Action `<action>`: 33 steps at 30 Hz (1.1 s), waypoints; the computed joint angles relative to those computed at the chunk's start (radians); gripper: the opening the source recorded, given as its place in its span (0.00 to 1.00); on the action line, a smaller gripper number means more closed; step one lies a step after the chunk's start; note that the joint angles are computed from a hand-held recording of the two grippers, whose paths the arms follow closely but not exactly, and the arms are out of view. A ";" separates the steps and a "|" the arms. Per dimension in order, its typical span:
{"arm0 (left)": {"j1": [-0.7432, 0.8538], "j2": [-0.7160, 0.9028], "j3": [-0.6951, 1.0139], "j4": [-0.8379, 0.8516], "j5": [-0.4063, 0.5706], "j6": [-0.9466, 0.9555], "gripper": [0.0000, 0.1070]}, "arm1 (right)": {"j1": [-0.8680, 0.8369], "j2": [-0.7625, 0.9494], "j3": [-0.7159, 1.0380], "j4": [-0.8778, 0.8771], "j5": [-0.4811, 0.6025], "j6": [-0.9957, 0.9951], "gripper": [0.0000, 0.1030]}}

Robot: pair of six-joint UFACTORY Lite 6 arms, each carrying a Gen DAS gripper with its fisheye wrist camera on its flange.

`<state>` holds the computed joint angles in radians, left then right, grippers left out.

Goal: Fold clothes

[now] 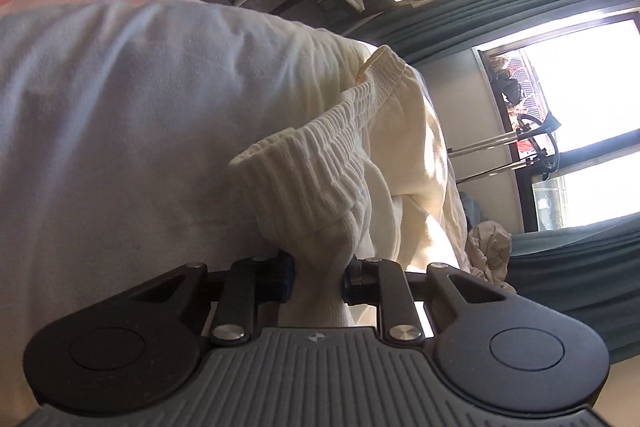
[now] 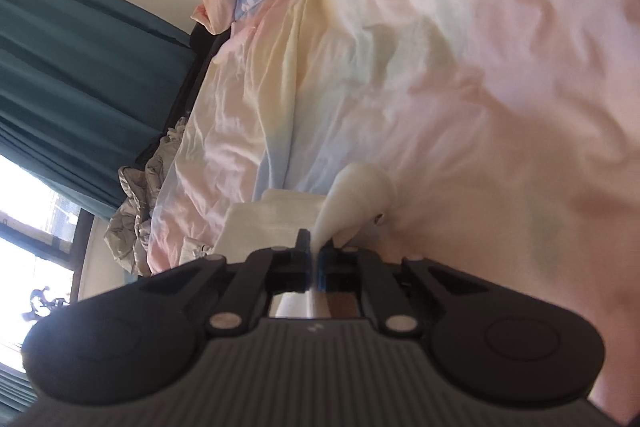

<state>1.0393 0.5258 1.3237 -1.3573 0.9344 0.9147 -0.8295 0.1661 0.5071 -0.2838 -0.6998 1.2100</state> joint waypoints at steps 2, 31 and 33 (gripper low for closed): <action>0.042 0.005 0.061 -0.003 0.033 -0.034 0.20 | 0.004 -0.066 -0.034 0.077 -0.001 -0.080 0.04; 0.179 -0.294 -0.104 0.050 0.062 0.577 0.83 | 0.189 -0.401 -0.153 0.922 0.199 -0.902 0.65; 0.143 -0.393 -0.189 0.031 0.067 0.629 0.85 | 0.223 -0.440 -0.163 0.861 0.190 -0.887 0.65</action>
